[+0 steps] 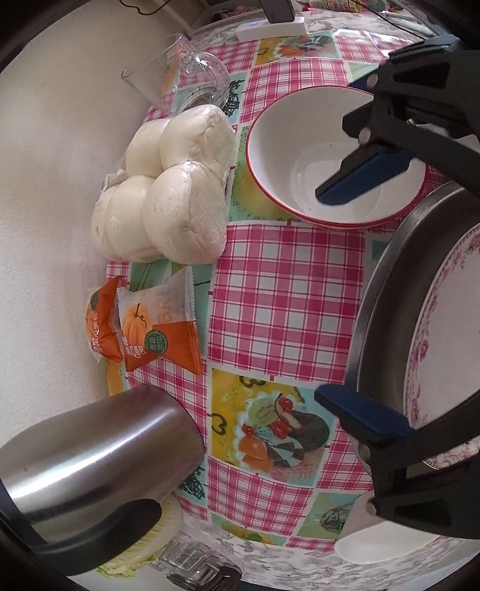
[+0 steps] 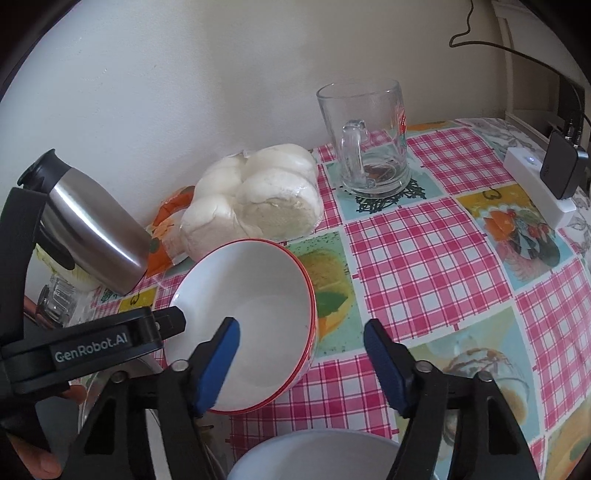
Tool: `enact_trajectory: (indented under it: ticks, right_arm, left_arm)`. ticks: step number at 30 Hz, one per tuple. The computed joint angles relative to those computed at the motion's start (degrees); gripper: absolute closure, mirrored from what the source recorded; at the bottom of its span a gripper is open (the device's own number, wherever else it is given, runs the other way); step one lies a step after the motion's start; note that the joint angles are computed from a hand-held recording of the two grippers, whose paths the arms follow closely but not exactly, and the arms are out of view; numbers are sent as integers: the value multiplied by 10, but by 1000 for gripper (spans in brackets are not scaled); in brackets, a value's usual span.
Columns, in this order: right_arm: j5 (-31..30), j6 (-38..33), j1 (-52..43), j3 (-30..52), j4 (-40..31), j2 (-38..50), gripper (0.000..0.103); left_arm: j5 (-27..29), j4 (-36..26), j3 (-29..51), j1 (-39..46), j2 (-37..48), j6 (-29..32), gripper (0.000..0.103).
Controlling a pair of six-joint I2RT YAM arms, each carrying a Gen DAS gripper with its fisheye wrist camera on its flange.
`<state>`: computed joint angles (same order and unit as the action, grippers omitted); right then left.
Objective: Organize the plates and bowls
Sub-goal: 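Close the right gripper on the rim of the red-rimmed bowl, then lift the red-rimmed bowl and carry it over the plate in the basin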
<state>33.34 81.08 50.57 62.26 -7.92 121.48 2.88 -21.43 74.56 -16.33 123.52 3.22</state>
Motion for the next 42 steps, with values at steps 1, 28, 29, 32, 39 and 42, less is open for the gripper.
enact_trajectory:
  ticks: [1,28,29,32,39,42]
  right_arm:
    - [-7,-2,-2,2,5,5,51]
    - [46,18,33,-26,-9,-60,77]
    - [53,15,36,-20,-17,-65,77]
    - [68,4,48,-6,-41,-82,77]
    - [94,-5,91,40,-89,-106,77]
    - [113,-18,118,99,-144,-94,77]
  left_arm:
    - [2,-1,2,-1,2,1,24]
    - [121,95,-108,2,-72,18,94]
    - [127,97,-118,8,-86,18,94]
    - [142,108,-147,23,-126,15,94]
    - [209,87,-209,94,-217,10,93]
    - [214,82,-237,128,-251,12,91]
